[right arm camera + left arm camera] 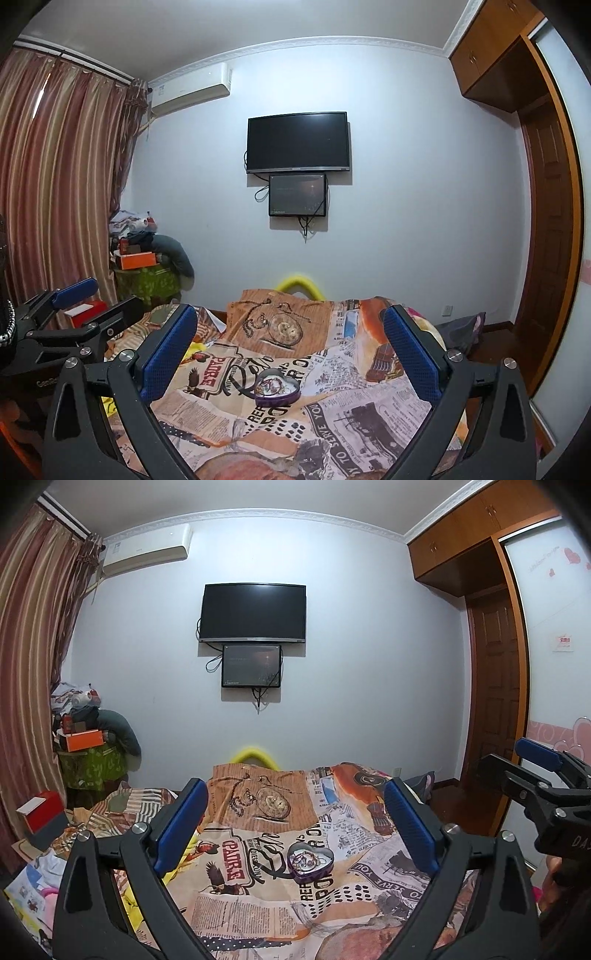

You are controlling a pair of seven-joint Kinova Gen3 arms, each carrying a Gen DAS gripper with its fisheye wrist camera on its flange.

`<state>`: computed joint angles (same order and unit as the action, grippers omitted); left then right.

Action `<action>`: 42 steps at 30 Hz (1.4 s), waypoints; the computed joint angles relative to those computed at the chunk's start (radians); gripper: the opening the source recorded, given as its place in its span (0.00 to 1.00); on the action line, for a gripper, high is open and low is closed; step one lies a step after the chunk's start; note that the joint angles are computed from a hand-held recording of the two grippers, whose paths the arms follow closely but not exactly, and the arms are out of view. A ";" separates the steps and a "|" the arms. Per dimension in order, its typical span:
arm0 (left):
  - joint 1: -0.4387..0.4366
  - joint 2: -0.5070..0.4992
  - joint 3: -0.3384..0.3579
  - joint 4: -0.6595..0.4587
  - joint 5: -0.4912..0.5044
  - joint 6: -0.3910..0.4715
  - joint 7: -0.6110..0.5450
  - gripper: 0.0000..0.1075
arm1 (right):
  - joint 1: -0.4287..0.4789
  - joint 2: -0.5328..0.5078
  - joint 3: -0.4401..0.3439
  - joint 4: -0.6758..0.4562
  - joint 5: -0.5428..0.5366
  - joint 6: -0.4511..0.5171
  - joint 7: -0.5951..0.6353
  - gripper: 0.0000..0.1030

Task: Organize jewelry

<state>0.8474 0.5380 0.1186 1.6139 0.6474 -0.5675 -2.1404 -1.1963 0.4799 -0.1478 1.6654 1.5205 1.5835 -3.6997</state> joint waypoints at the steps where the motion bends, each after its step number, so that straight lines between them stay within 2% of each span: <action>1: 0.001 0.000 -0.001 -0.002 0.003 0.001 -0.002 0.91 | 0.001 0.000 -0.001 -0.001 -0.001 -0.003 0.000 0.97; 12: 0.004 0.011 -0.003 -0.018 0.046 0.001 -0.012 0.94 | 0.003 -0.009 -0.002 -0.008 -0.012 -0.014 0.015 0.97; 26: 0.003 0.009 -0.004 -0.020 0.052 0.007 -0.015 0.94 | 0.006 -0.017 -0.006 -0.002 -0.014 -0.020 0.007 0.97; 35: -0.001 0.005 -0.002 -0.021 0.032 0.025 -0.009 0.94 | 0.009 -0.021 -0.008 0.003 -0.010 -0.021 -0.003 0.97; 42: -0.026 -0.001 0.010 -0.014 -0.029 0.044 0.052 0.94 | 0.011 -0.021 -0.012 0.008 -0.007 -0.024 -0.015 0.97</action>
<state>0.8216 0.5370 0.1283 1.5997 0.6188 -0.5235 -2.0879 -1.1853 0.4587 -0.1595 1.6738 1.5136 1.5593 -3.7143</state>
